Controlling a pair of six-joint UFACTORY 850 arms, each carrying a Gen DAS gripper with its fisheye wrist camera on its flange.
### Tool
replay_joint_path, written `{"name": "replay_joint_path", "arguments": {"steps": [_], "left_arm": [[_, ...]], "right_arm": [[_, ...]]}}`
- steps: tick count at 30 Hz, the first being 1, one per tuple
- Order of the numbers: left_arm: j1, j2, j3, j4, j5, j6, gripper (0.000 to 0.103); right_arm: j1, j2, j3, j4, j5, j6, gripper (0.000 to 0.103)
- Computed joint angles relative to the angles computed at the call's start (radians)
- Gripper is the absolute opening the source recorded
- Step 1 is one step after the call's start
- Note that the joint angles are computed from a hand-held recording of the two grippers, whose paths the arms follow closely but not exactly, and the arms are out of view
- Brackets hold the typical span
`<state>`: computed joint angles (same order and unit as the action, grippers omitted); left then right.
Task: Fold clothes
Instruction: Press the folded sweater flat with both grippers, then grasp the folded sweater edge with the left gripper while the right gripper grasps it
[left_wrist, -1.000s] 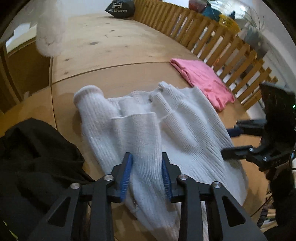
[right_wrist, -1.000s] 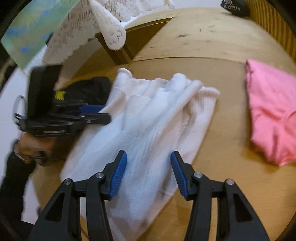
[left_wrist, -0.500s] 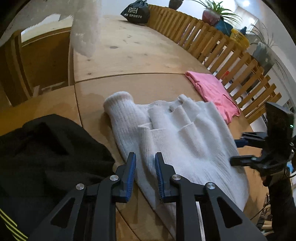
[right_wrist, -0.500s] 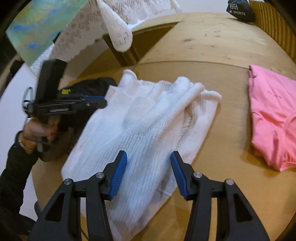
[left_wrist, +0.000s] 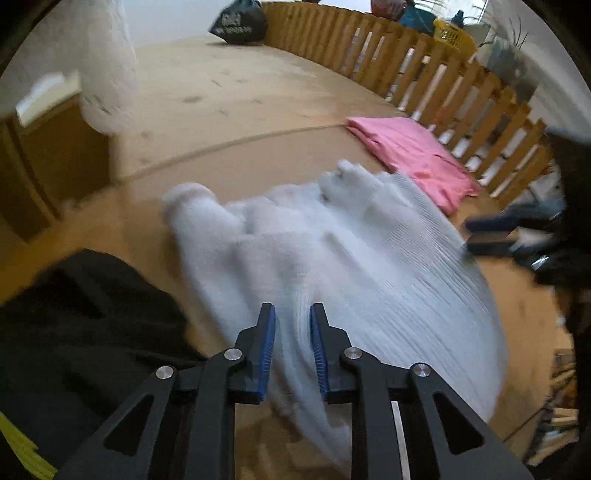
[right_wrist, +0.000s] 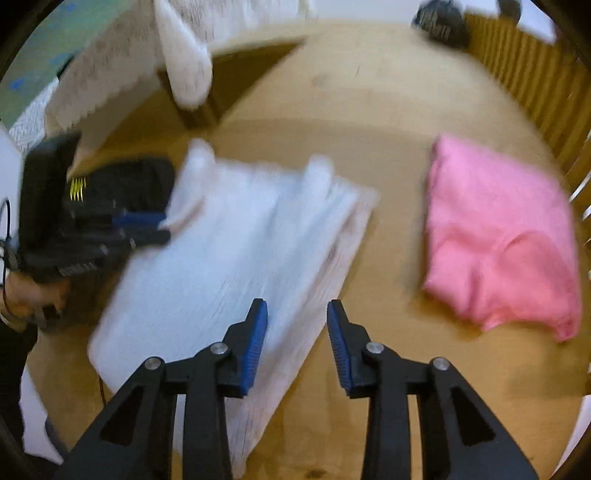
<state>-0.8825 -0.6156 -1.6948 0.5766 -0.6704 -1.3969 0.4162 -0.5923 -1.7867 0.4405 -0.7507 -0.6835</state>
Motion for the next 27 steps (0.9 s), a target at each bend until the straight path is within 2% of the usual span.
{"name": "replay_joint_path", "arguments": {"steps": [1, 2, 4, 5, 7, 8, 10, 12, 14, 15, 16, 18, 22, 24, 27], "left_arm": [[-0.006, 0.004, -0.003, 0.029, 0.009, -0.020, 0.020], [-0.012, 0.008, -0.006, 0.059, 0.018, -0.040, 0.021], [-0.018, -0.003, -0.028, 0.072, 0.057, -0.019, 0.026], [-0.015, -0.027, -0.059, 0.032, 0.063, 0.035, 0.028], [-0.004, -0.081, -0.124, -0.056, 0.033, 0.138, 0.030], [0.004, -0.079, -0.110, -0.064, 0.025, 0.132, 0.030], [0.022, -0.054, -0.041, -0.040, 0.053, 0.077, 0.018], [0.030, 0.002, 0.038, 0.014, 0.055, -0.062, 0.006], [0.033, 0.054, 0.101, 0.081, 0.044, -0.185, 0.017], [0.030, 0.076, 0.125, 0.124, 0.033, -0.233, 0.034], [0.035, 0.093, 0.145, 0.139, 0.055, -0.265, 0.046], [0.049, 0.126, 0.184, 0.161, 0.109, -0.326, 0.050], [0.069, 0.105, 0.152, 0.071, 0.134, -0.282, 0.056], [0.067, 0.069, 0.106, 0.012, 0.095, -0.241, 0.060], [0.069, 0.012, 0.020, -0.067, 0.020, -0.151, 0.062]], "right_arm": [[0.007, 0.023, 0.023, 0.006, 0.053, -0.031, 0.033], [0.014, 0.028, 0.025, 0.019, 0.063, -0.073, 0.033], [0.032, 0.005, 0.001, 0.011, 0.026, -0.104, 0.033], [0.041, -0.010, -0.011, -0.007, 0.011, -0.101, 0.033], [0.060, -0.053, -0.036, -0.093, 0.009, -0.048, 0.033], [0.065, -0.078, -0.048, -0.127, 0.014, -0.029, 0.033], [0.044, -0.128, -0.089, -0.073, -0.016, -0.041, 0.039], [0.018, -0.158, -0.143, -0.028, -0.097, -0.023, 0.040], [-0.005, -0.147, -0.150, -0.007, -0.101, 0.017, 0.042], [-0.017, -0.141, -0.154, 0.001, -0.100, 0.039, 0.044], [-0.023, -0.138, -0.153, -0.013, -0.082, 0.061, 0.054], [-0.031, -0.133, -0.154, -0.054, -0.041, 0.107, 0.065], [-0.052, -0.219, -0.278, 0.009, -0.173, 0.151, 0.065], [-0.042, -0.258, -0.351, -0.021, -0.247, 0.202, 0.065], [-0.022, -0.316, -0.438, -0.063, -0.305, 0.252, 0.065]]}}
